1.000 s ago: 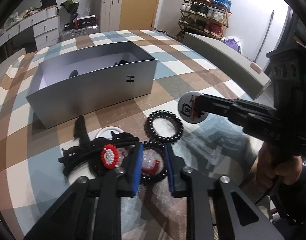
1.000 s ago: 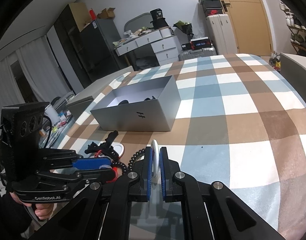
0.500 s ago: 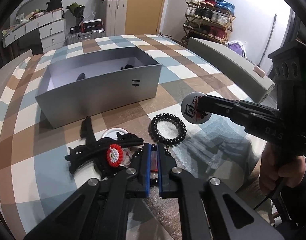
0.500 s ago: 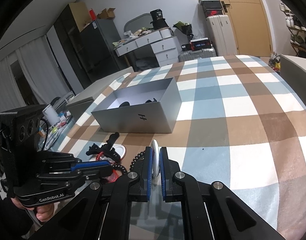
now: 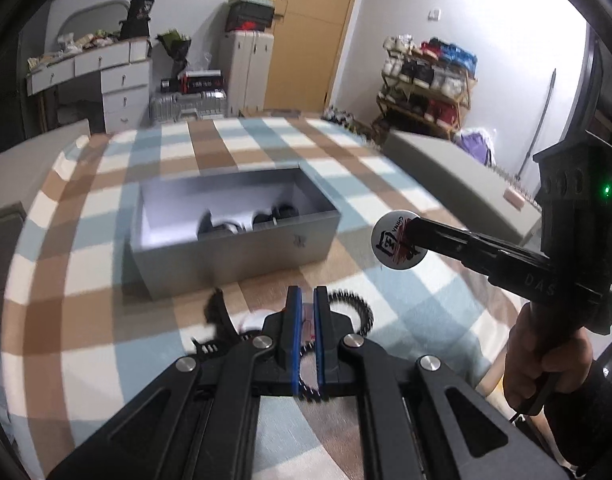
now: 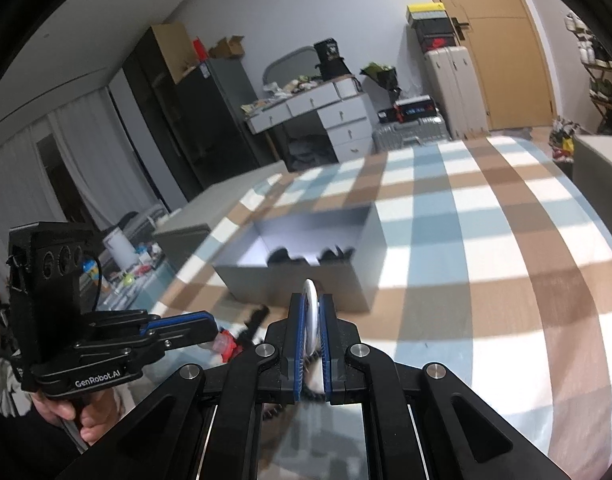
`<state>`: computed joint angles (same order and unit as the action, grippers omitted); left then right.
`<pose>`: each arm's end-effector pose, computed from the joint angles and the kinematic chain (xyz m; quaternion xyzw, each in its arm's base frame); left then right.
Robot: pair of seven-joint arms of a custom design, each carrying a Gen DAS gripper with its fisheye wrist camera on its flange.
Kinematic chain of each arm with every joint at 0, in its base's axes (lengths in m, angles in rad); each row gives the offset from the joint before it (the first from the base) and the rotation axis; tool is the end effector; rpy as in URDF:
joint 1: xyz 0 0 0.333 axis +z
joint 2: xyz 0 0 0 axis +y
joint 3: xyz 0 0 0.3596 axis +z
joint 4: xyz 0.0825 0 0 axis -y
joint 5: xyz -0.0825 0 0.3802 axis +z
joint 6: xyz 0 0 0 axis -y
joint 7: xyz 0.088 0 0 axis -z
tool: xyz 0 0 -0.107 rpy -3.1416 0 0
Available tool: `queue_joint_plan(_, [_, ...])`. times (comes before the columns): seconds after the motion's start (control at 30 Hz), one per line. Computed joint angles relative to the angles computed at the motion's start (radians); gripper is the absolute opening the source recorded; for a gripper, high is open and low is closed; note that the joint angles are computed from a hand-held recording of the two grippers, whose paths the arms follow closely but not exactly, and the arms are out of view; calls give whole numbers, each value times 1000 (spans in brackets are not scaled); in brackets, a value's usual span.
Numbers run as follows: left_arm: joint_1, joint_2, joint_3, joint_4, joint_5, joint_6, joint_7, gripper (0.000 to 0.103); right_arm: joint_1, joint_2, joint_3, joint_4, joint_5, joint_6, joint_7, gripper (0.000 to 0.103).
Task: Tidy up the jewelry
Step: 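Carry the white badge with the right gripper over the grey box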
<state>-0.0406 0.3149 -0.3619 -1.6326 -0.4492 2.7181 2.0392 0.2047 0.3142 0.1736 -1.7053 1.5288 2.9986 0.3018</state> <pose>0.6696 -0.2260 0.5778 -0.4734 0.7726 -0.4038 0.1259 0.6589 0.1683 0.5091 -0.6440 0.5446 -0.1668 0.5108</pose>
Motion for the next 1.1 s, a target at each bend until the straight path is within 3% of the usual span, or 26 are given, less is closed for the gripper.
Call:
queue_joint_plan(0.13, [1,13,2,29,7,26,-7,1,-4,17,0,49,-37,-34,30,7])
queue_joint_plan(0.3, [-18,57,41,104,84,40,-117,1,-19,54,15,122,-106,-79,81,7])
queue_joint_plan(0.53, [-12,133,40,207,185,70,-219,1,-45,162,34,286,-264,-164,236,7])
queue_joint_plan(0.73, [-20,228,42,341,262,0,-298,1,-46,275,34,430,-455,-213,416,7])
queue_joint_plan(1.1, [-33,330,27,485,290,-133,-305,1,-63,419,40,591,-721,-296,671,7])
